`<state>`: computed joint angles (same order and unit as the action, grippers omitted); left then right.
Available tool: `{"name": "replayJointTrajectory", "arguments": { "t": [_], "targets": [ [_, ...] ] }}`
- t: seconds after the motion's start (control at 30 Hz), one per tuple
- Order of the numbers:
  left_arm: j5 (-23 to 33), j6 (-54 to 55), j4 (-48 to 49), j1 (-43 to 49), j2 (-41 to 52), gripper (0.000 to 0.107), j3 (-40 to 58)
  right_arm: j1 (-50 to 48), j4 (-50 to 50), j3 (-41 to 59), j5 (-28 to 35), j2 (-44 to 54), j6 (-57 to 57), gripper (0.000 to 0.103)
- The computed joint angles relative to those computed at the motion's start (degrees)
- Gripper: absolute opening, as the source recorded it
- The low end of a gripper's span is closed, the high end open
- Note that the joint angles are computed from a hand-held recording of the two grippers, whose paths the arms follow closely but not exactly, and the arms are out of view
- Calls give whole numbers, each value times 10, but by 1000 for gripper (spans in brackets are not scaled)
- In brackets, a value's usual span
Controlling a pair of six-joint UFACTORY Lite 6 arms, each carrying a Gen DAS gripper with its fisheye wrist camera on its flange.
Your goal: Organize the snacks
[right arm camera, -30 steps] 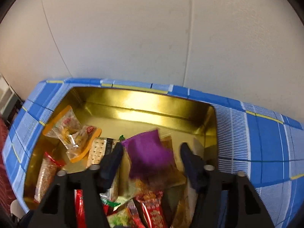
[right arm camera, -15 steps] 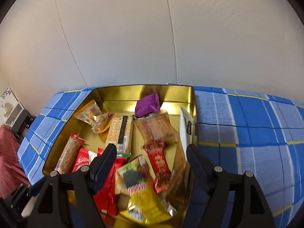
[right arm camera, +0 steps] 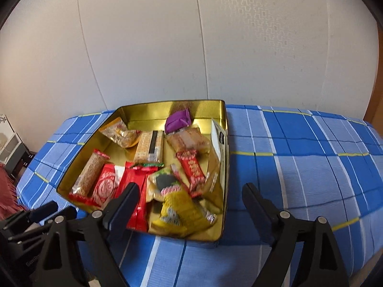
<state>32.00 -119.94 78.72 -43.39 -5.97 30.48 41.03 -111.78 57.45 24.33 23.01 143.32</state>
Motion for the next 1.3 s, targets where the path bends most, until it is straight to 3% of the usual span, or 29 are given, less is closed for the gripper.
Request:
{"name": "replayJointTrajectory", "arguments": {
  "t": [0.13,0.57,1.3],
  "targets": [
    [41,-3,-7,-43,-18,51,-3,42,43,-19,55,-1,-9,102],
    [97,-2,-33,-79,-8,51,11,47,36,-44,64,-18,13,103],
    [128,27,-58,-100,-5,51,21,53,48,-37,65,-9,-3,103]
  ]
}}
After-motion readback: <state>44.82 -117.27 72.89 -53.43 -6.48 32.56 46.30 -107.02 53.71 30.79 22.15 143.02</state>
